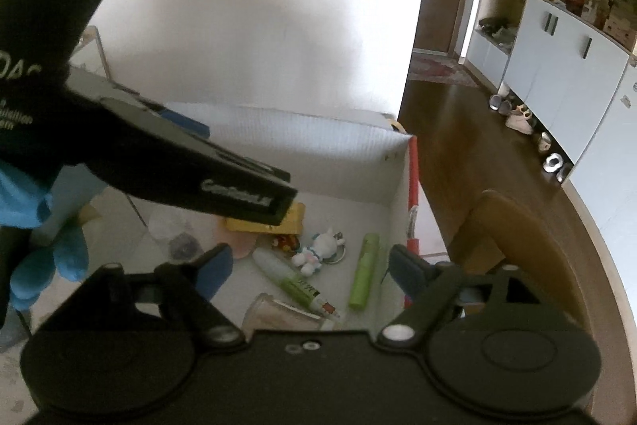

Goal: Organize rigid objects
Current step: 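Withdraw both tools from the red box toward the remaining table items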

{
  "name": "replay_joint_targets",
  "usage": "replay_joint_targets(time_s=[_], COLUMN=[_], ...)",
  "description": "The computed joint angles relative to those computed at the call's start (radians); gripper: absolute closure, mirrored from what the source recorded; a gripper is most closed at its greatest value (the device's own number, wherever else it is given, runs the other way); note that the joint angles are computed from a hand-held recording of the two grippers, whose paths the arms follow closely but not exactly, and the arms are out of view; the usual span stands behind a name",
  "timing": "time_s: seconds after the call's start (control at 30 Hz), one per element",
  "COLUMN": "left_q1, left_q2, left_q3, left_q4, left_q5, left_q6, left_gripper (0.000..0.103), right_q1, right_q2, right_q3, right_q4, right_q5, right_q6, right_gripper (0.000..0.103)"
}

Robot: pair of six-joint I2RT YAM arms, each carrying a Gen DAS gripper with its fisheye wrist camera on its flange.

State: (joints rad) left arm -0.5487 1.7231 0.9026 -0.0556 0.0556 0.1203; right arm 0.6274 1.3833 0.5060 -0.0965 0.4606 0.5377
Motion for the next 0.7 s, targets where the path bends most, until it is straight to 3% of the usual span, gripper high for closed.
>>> replay_joint_targets(time_s=[0.43,0.7], left_q1=[0.023,0.093], left_q2=[-0.266,-0.438], left_q3=[-0.152,-0.251], left_q4=[-0.063,-0.12], left_q5=[0.061,0.129], left_q6=[0.023,0.049], left_gripper=[0.026,0.025], right_q1=[0.2,0.382], right_q2=[-0.203,-0.279], right_q3=[-0.031,-0.02], right_q4=[-0.184,-0.342], right_q5=[0.168,0.298], right_q6=[0.183,0.379], right_gripper=[0.012,0.007])
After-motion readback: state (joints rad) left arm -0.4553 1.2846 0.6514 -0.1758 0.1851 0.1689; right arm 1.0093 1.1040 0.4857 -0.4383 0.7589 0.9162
